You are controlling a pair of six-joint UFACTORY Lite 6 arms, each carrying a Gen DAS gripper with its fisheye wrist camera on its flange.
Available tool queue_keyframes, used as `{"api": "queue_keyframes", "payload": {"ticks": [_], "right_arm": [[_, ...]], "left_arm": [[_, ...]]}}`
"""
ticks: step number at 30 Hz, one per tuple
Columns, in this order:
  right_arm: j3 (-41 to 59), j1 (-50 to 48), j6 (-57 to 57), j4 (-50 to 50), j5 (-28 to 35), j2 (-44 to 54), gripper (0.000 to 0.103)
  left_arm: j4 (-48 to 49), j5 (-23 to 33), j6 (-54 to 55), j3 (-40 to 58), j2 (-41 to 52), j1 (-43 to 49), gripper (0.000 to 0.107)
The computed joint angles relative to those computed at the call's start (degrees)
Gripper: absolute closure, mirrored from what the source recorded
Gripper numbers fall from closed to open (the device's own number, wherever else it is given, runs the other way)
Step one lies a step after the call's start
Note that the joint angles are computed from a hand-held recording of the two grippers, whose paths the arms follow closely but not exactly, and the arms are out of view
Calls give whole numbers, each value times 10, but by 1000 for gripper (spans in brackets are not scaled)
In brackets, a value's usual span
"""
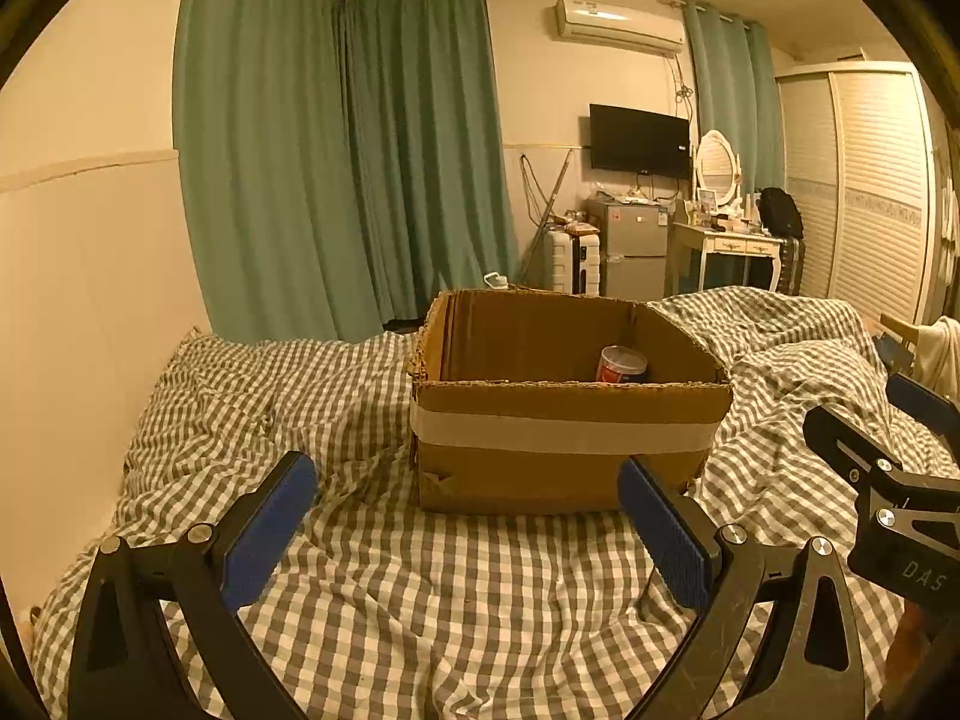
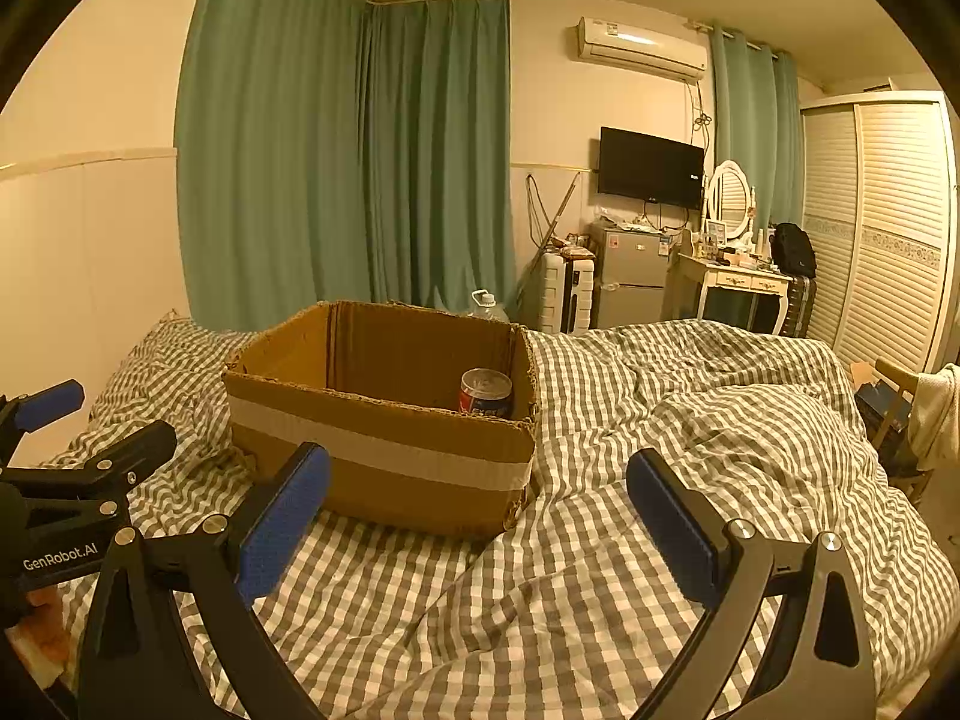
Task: Organize objects
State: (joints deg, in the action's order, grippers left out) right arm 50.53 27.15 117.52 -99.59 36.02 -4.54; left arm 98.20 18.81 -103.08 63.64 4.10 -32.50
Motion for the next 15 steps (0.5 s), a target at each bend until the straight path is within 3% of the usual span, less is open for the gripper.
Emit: {"api": "queue_keyframes", "payload": {"ticks": [15], "right_arm": [[3, 3, 0, 4, -1, 4, 4]], "left_arm": [[3, 10, -3, -6, -2, -13, 4]]}}
